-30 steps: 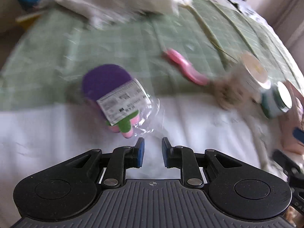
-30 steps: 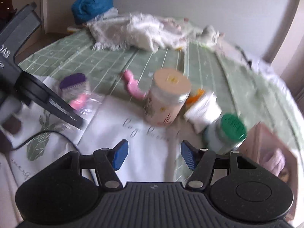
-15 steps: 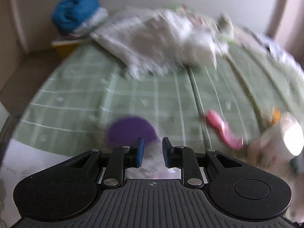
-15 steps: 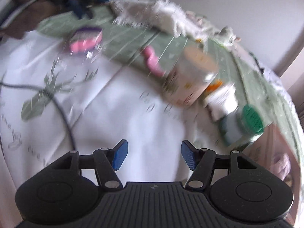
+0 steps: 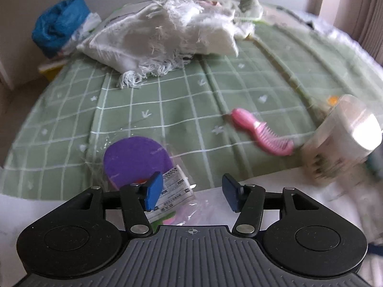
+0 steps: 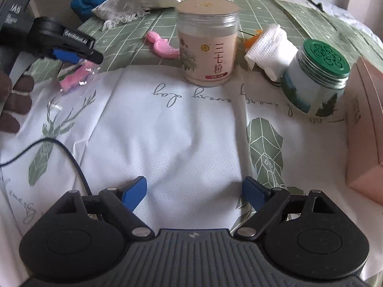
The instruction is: Organize soft objects
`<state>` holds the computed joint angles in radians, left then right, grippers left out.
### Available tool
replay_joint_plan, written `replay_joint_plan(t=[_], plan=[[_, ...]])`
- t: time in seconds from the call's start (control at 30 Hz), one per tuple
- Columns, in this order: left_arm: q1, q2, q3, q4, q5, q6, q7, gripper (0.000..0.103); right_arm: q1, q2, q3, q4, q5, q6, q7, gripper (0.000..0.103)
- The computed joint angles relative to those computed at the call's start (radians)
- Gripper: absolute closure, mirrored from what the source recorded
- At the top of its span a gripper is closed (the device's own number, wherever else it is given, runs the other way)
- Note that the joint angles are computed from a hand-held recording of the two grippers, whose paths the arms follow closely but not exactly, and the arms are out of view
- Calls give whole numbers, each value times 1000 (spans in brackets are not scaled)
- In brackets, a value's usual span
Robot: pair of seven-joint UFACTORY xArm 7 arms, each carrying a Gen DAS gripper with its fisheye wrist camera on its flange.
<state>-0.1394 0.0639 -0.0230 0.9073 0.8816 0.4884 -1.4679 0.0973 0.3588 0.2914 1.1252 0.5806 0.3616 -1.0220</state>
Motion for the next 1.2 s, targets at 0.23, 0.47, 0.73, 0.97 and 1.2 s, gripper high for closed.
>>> replay_joint_plan(t=[0.23,0.47,0.73,0.97,1.2], plan=[[92,-234,4,-197,20,10,-268,49,-4,3,2,2,-2,16,4,5],[187,-93,-18,-134,48,-142,-388,49,2,-5,-4,-11,10,21,4,0],[93,122,55,60,175,-202,-109,39,29,-19,-43,-8,-46,74,73,0],[92,126,67,6,-21,-408,143,35,25,-6,82,-2,2,-164,-204,14],[27,165,155,-3,-79,-514,257,20,124,132,123,51,-149,-472,-216,53]])
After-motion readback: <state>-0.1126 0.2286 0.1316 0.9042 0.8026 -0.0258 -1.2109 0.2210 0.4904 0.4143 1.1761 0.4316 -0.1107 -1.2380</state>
